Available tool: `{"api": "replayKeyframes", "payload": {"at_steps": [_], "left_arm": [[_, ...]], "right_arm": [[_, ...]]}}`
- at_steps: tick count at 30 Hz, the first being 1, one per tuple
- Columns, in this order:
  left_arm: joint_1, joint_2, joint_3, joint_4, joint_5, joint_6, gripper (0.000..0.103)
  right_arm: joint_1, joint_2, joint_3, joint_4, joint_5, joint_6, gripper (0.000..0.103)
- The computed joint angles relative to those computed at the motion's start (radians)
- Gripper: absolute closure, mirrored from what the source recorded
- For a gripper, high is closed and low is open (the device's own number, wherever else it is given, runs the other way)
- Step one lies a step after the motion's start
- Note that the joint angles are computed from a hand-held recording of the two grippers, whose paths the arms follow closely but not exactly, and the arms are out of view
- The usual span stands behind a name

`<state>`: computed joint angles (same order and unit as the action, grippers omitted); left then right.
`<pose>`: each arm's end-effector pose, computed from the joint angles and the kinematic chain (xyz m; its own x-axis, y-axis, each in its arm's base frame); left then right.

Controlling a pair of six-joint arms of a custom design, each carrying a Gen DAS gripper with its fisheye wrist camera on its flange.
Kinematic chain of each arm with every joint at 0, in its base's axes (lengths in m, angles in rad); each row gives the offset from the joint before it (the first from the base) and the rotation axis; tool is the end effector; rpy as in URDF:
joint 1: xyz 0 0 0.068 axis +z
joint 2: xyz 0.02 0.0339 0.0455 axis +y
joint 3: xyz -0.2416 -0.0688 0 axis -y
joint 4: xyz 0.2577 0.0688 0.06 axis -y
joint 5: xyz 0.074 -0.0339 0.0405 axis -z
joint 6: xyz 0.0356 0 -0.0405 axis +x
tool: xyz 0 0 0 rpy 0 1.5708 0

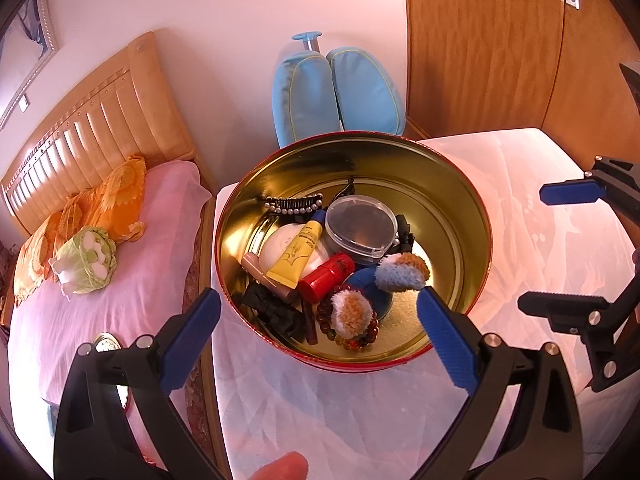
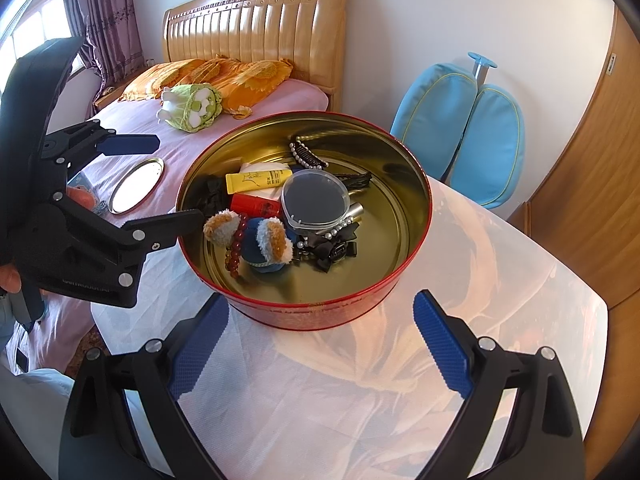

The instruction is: Organize jewelry

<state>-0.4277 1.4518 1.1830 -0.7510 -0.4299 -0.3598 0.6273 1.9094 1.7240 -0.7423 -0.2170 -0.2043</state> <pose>0.2895 -0.1157 0.2522 -0.7885 0.0077 -0.6150 -0.1059 0.9833 0.1480 0.3435 0.2585 0.2658 -0.4969 -0.6050 -0.6222 -0.7951 0.6047 0.0470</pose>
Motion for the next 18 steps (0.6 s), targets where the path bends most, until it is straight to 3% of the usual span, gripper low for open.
{"api": "replayKeyframes", "payload": {"at_steps": [18], "left_arm": [[-0.001,0.003,0.0,0.007,0.004,0.006,0.007]], "right_arm": [[-0.002,0.002,0.002,-0.002,0.001,0.0,0.009]]}}
